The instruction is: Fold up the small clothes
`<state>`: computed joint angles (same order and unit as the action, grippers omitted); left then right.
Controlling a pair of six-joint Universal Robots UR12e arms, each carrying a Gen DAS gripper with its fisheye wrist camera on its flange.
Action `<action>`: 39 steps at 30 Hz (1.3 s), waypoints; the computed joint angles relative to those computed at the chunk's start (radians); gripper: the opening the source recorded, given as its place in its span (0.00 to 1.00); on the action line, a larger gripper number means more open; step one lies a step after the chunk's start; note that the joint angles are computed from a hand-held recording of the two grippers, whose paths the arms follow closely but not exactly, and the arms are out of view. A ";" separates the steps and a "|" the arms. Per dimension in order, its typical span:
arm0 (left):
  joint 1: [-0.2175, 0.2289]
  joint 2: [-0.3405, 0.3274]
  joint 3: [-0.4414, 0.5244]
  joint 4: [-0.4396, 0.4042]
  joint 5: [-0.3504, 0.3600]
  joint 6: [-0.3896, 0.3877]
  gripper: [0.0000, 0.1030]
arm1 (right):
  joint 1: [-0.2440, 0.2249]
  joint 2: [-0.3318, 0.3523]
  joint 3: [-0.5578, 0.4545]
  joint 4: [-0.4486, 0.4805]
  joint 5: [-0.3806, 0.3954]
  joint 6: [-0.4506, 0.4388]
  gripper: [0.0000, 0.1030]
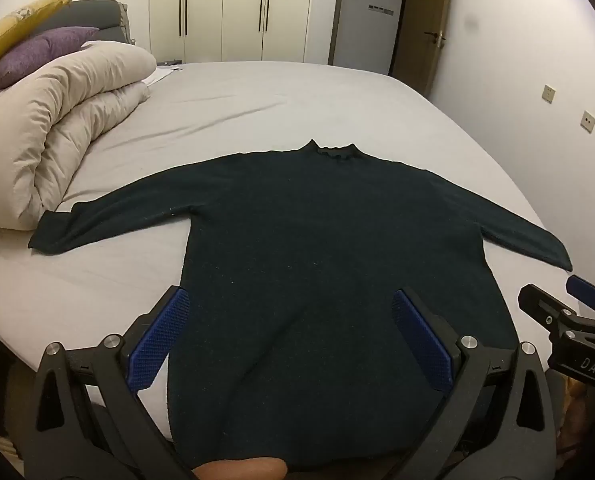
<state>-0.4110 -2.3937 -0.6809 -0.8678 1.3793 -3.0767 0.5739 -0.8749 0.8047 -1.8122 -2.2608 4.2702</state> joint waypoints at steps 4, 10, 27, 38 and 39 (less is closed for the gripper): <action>0.001 -0.002 0.005 -0.005 -0.003 0.000 1.00 | -0.001 0.003 -0.005 0.007 0.001 -0.001 1.00; 0.002 -0.015 0.027 -0.025 0.009 0.003 1.00 | 0.001 -0.004 0.009 0.001 -0.002 -0.001 1.00; 0.004 -0.002 -0.020 0.011 -0.004 0.001 1.00 | -0.001 0.004 0.004 0.007 0.006 -0.003 1.00; 0.007 0.000 -0.028 0.011 -0.005 -0.002 1.00 | 0.002 0.008 0.002 0.010 0.003 -0.001 1.00; 0.007 0.000 -0.029 0.012 -0.006 -0.002 1.00 | 0.002 0.008 0.002 0.011 0.004 -0.001 1.00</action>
<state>-0.4042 -2.3936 -0.7101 -0.8563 1.3734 -3.0783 0.5759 -0.8668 0.8062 -1.8013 -2.2571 4.2692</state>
